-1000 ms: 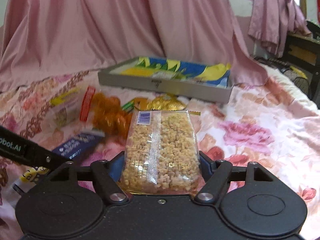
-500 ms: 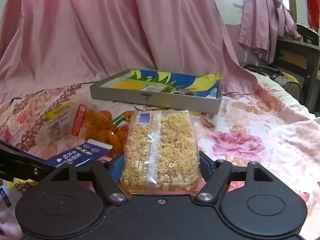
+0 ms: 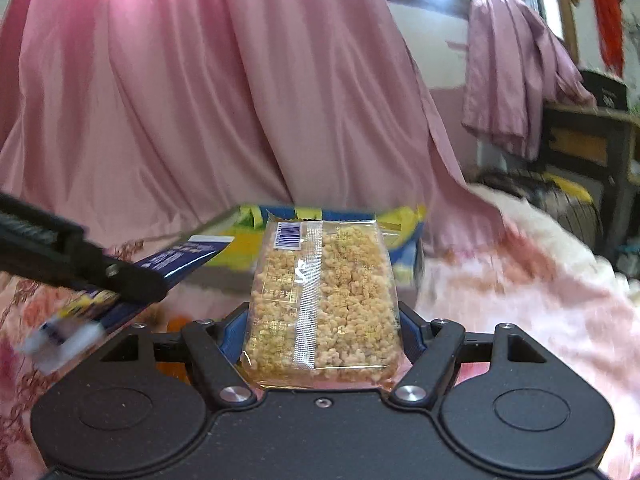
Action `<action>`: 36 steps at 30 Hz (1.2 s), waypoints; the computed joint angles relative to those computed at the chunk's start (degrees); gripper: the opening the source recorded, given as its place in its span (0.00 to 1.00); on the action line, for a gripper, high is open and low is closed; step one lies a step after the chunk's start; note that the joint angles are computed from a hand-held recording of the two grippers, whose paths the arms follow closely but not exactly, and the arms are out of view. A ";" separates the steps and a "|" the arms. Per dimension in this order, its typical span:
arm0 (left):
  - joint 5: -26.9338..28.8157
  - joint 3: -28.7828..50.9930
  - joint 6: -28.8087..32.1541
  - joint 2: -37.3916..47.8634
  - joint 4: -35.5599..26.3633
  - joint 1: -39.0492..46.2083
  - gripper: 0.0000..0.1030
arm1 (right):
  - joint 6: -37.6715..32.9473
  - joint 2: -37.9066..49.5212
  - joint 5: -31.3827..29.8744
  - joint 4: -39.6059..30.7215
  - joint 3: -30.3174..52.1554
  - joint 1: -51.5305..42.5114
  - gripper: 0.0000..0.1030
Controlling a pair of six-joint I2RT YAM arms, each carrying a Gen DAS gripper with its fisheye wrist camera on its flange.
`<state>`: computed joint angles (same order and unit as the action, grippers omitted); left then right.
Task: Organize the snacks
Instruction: 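Carry the blue stick and puffed-rice bag into the tray and release both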
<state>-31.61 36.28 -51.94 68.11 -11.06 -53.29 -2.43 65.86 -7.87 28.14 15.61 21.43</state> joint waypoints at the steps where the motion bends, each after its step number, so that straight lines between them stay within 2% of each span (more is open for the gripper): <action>1: 1.55 1.00 2.56 1.47 1.84 3.39 0.33 | -0.70 2.72 -0.84 1.14 2.11 -0.64 0.72; 6: 7.48 6.81 10.14 11.29 9.85 15.50 0.33 | -0.20 18.54 -5.24 1.24 17.92 -4.11 0.72; 12: 12.44 14.70 13.95 24.79 17.77 25.50 0.33 | -0.47 36.71 -7.26 -1.90 37.47 -4.97 0.72; 19: 15.16 22.74 14.08 37.74 19.29 29.68 0.33 | -0.98 50.98 -6.37 -13.13 55.88 -4.16 0.72; 26: 15.64 24.88 12.85 42.86 17.63 29.42 0.33 | -2.32 57.09 -4.71 -21.52 63.95 -3.95 0.72; 36: 13.90 27.20 12.58 45.26 15.36 29.14 0.35 | -2.39 58.15 -2.55 -22.51 63.34 -2.22 0.73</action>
